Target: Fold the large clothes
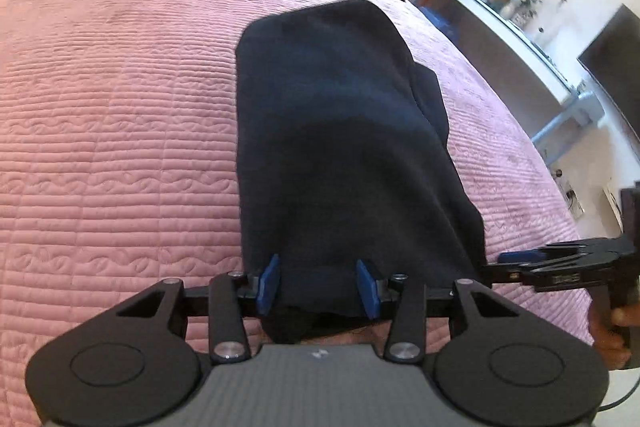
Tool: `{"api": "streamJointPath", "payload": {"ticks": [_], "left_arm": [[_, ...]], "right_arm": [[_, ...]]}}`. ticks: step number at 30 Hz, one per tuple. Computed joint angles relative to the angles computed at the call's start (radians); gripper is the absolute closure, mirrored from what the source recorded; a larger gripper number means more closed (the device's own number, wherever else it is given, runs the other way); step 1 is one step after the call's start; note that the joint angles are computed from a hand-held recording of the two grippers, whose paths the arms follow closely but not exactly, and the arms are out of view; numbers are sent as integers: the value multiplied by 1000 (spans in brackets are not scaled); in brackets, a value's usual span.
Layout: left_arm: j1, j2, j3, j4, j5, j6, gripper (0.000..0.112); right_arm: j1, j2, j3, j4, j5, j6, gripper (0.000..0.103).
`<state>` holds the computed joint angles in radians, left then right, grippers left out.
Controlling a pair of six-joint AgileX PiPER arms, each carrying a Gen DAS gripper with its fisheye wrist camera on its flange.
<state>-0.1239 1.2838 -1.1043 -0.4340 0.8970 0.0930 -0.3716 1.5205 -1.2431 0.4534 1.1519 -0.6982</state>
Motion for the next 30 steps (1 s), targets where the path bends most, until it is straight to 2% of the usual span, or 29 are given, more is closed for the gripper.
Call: {"api": "streamJointPath", "payload": {"ticks": [1,3,5,7,9,13,17,20,21,24,27,28,30], "left_arm": [[13,-2,-17,9,14,-9,60],[42,-2,-50,12,32,-16,58],[78,13,-92,-7,50,7,53],[83,41,-143,11,56,4,33],[61,73,-194,73,37,-24,25],[48,166,-284,81,49,-12,25],[68,273,-362,-27,76,53,25],[86,394,-465,-118,175,91,24],[91,421,-482,-143,194,113,14],[108,465,-493,-176,197,154,15],[166,507,-470,-287,219,196,12],[178,514,-460,-313,222,214,11],[193,530,-444,-359,227,253,10]], "right_arm": [[-7,5,-26,18,16,-8,38],[-13,30,-76,67,29,-27,30],[-8,61,-115,117,29,-23,26],[14,112,-156,136,7,11,26],[47,152,-187,108,-28,82,25],[48,212,-233,156,-26,135,25],[51,233,-249,192,-40,133,25],[59,271,-251,213,-77,119,24],[56,276,-249,223,-78,109,24],[47,305,-240,257,-87,75,21],[21,339,-233,306,-70,53,10],[17,350,-230,311,-75,57,2],[-7,375,-236,353,-47,21,1]]}}
